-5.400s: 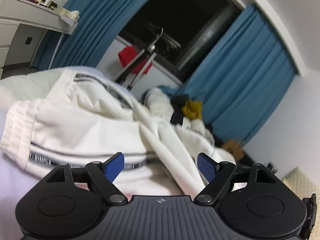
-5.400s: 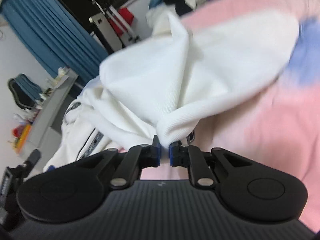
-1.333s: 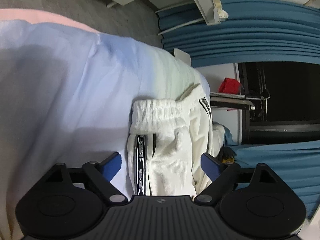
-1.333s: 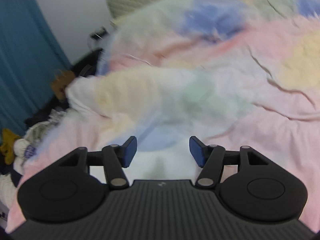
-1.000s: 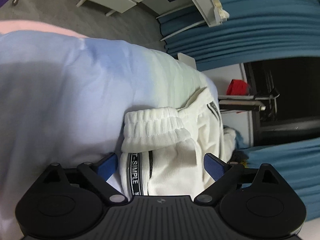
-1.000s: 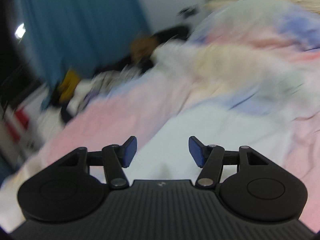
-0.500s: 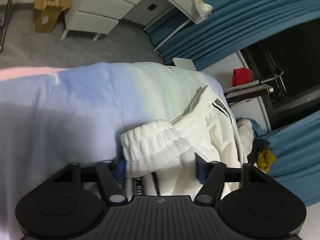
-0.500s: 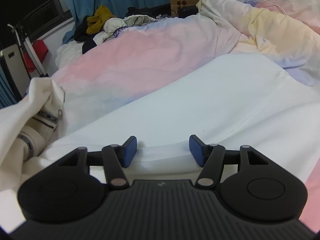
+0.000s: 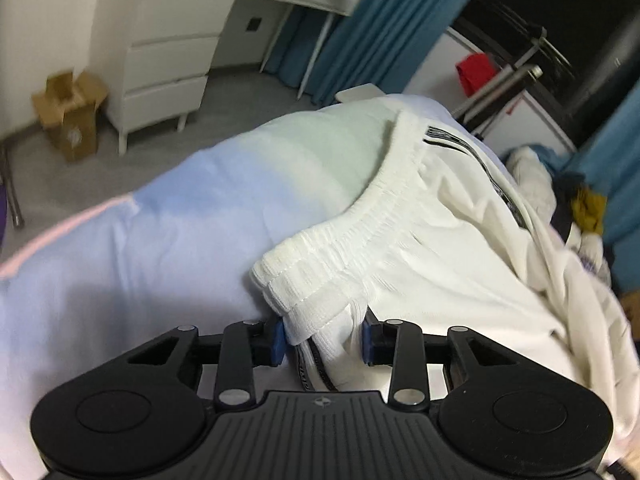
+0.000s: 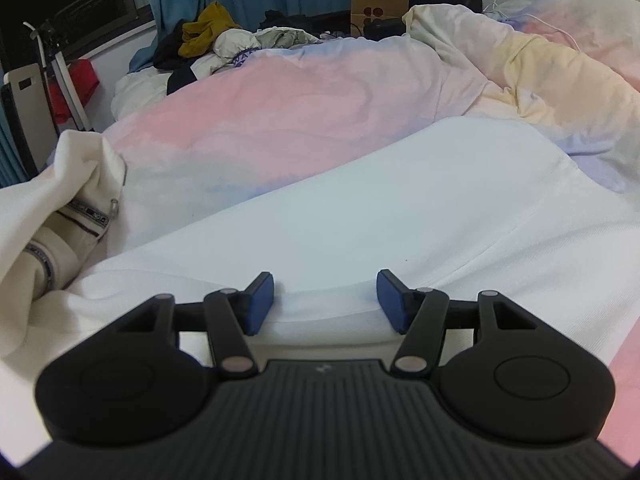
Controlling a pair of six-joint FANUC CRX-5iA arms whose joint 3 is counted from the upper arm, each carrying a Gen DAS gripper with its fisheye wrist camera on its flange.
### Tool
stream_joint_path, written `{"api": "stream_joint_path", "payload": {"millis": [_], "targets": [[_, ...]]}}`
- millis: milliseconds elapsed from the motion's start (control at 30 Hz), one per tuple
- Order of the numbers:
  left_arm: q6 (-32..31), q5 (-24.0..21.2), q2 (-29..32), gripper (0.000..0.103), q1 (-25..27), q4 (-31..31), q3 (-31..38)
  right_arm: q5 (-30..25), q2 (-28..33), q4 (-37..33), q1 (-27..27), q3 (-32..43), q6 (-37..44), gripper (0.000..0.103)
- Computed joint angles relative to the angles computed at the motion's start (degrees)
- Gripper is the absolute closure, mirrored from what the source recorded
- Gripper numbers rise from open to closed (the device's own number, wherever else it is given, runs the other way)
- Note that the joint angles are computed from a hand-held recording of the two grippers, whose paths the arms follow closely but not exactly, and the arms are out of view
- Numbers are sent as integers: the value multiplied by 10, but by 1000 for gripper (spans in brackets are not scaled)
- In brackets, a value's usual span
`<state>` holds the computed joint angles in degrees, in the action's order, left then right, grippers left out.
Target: Fold clothes
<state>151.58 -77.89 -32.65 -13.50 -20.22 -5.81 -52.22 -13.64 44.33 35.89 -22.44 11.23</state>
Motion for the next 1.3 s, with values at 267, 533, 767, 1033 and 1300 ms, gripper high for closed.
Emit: {"api": "stream_joint_path", "payload": {"millis": [267,533,767,1033,1300], "targets": [[82,-49,10,35,-109,-88,51,0,-7,5,1,3,-9,43],[88,-184,101,19,-355,-305,172,42,-30,52,6,-10,-36,43],[7,-116,184,18,-377,-303,232,99,-51,58,15,-11,-19,43],[-68,3,278,18,-345,-236,275,153,-62,48,18,-18,9,43],[-82,82,300,18,-322,-201,227,262,-69,-58,-15,-23,58,42]]}}
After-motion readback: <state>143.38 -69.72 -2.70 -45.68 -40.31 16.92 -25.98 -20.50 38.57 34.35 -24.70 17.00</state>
